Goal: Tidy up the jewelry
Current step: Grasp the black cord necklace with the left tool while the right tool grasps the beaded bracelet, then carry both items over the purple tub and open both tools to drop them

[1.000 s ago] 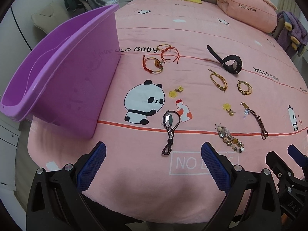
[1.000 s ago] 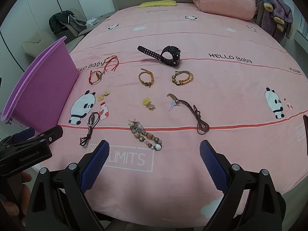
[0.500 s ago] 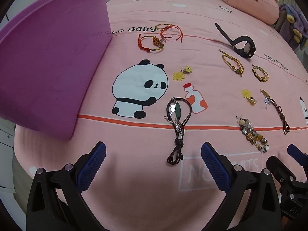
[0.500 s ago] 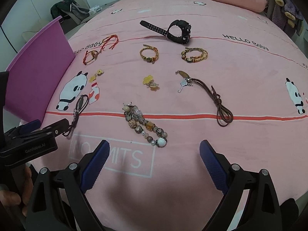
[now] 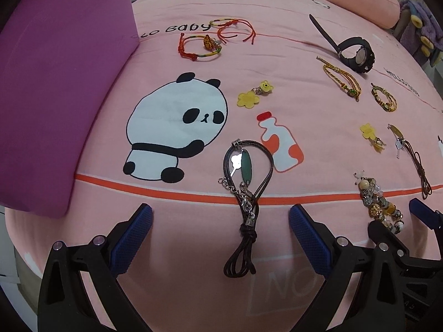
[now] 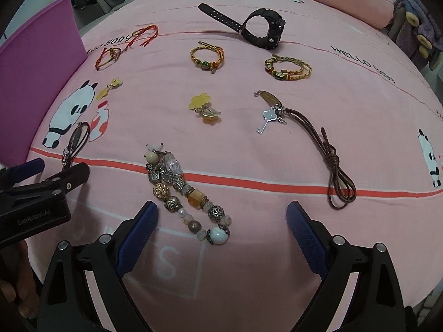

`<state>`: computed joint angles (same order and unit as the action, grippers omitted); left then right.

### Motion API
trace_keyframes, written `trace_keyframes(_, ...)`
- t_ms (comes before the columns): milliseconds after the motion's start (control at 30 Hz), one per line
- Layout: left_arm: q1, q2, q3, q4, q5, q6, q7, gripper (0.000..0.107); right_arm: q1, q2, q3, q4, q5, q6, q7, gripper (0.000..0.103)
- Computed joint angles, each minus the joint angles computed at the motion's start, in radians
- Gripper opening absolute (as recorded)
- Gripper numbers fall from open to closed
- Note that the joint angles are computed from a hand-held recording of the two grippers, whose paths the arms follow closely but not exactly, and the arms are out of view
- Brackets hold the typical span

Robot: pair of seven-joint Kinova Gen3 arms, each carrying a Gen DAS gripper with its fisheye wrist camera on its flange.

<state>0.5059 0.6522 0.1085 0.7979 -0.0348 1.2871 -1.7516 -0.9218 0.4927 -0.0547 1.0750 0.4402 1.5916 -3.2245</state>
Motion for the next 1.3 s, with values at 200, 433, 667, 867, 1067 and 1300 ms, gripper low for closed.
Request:
trace_keyframes(200, -0.007, -0.007, 0.006, 0.052, 0.006, -0.067, -0.021, 0.098, 0.017, 0.019, 0.005, -0.010, -0.005, 0.002, 0.026, 0.094)
trace_keyframes(433, -0.024, -0.032, 0.015, 0.111, 0.025, -0.126, -0.034, 0.097, -0.033, 0.078, 0.029, -0.069, 0.059, 0.079, 0.070, 0.094)
trace_keyframes(667, -0.050, -0.060, 0.037, 0.154, 0.057, -0.152, -0.057, 0.081, -0.047, 0.079, 0.043, -0.068, 0.070, 0.072, 0.080, 0.090)
trace_keyframes(867, -0.061, -0.063, 0.041, 0.139, 0.093, -0.134, -0.043, 0.043, -0.054, 0.108, 0.030, -0.136, 0.090, 0.060, 0.183, 0.036)
trace_keyframes(1067, -0.076, -0.034, 0.051, 0.070, 0.127, -0.057, -0.041, 0.008, -0.046, 0.050, 0.038, -0.070, 0.055, -0.038, 0.141, 0.019)
trace_keyframes(1300, -0.124, 0.012, 0.070, -0.053, 0.207, 0.090, -0.046, 0.007, -0.051, -0.064, 0.010, 0.066, 0.091, -0.159, -0.030, 0.019)
